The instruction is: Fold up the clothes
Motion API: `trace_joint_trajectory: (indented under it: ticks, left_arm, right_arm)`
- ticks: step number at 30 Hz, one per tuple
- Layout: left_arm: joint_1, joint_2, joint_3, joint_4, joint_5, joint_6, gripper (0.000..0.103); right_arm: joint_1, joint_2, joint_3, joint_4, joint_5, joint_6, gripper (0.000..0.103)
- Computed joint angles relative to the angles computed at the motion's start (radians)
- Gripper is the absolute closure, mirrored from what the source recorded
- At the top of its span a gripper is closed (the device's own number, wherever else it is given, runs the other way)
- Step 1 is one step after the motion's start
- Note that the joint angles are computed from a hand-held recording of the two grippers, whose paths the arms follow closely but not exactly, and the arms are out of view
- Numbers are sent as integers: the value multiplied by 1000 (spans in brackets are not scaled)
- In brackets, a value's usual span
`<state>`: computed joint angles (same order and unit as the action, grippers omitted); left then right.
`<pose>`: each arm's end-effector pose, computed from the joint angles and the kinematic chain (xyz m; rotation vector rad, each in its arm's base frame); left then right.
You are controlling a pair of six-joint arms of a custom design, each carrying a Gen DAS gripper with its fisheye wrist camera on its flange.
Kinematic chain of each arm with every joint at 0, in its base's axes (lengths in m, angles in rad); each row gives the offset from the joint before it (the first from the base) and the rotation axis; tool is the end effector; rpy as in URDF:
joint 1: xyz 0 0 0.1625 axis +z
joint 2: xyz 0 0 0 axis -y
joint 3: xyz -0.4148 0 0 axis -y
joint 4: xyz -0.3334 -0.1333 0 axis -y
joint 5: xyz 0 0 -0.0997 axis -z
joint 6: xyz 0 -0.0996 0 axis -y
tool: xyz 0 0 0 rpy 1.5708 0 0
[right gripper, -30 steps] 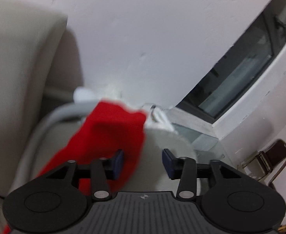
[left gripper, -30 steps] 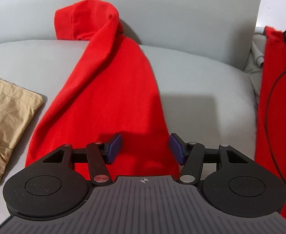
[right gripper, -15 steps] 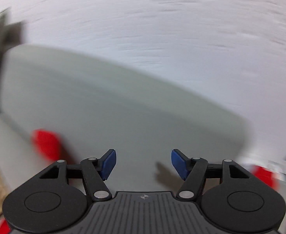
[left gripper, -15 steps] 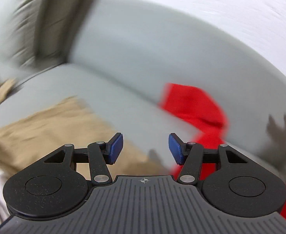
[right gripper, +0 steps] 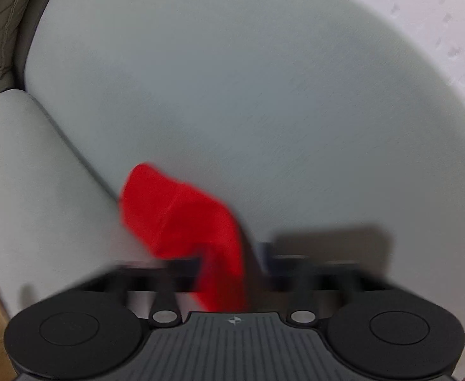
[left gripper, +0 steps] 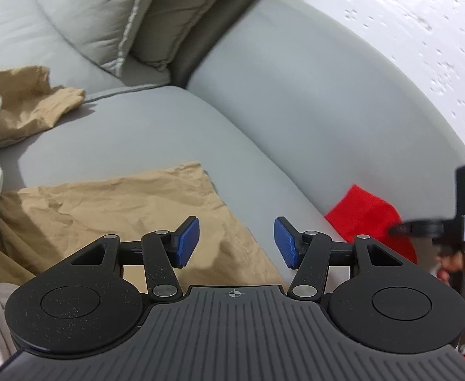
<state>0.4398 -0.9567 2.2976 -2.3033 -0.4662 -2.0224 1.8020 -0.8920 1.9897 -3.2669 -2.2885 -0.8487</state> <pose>-0.2413 -0.3592 0.0832 -0.5667 2.1776 -1.3655 0.1890 -0.5072 0.1827 0.9374 -2.0725 0.4065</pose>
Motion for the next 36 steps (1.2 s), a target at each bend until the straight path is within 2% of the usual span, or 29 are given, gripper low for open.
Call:
trace_joint_trajectory:
  ticks: [2,4,5,7,8,9,12,15,19,21,24,25,27,28,30,32,33,36]
  left_arm:
    - [0,-8,-9,61,-2,-59,46]
    - [-5,-15,-20,119,-13,-104,46]
    - [-8,-19,-25,145,-19,-125,46]
    - [-14,-24,-26,168,-33,-140,46]
    - [-16,-26,-28,180,-38,-147,46]
    - [-19,-29,-34,211,-42,-167,46]
    - [-19,-33,-49,272,-51,-214,46]
    - [-11,-27,-49,248,-56,-195,46]
    - [0,-19,-49,220,-53,-162,46]
    - [5,-21,-48,222,-51,-167,46]
    - [11,-23,-43,205,-54,-159,46]
    - [13,-22,-40,194,-56,-152,46]
    - [14,-19,-40,183,-56,-144,46]
    - [14,-17,-40,178,-56,-139,46]
    - [13,-14,-40,172,-56,-135,46]
    - [12,-15,-38,170,-55,-137,46]
    - [10,-17,-37,174,-56,-144,46]
    - [5,-26,-34,194,-53,-175,46]
  right_arm:
    - [16,-60,51,98,53,27,101]
    - [36,-136,84,308,91,81,99]
    - [32,-170,104,412,125,144,97]
    - [13,-220,97,618,202,269,87]
    - [15,-228,79,676,219,300,72]
    - [27,-233,77,693,237,318,67]
    - [36,-222,72,554,252,226,64]
    - [29,-150,51,393,235,117,55]
    - [22,-65,13,329,230,-28,55]
    - [17,-39,-4,332,217,-65,55]
    - [5,35,-35,321,168,-65,56]
    - [-3,52,-42,316,165,-47,56]
    - [-12,71,-65,338,167,42,56]
    - [-11,71,-71,353,167,60,59]
    - [-4,64,-80,392,166,99,81]
    - [10,65,-69,368,150,83,90]
    - [16,66,-62,347,147,75,93]
    - [36,63,-34,220,154,36,94]
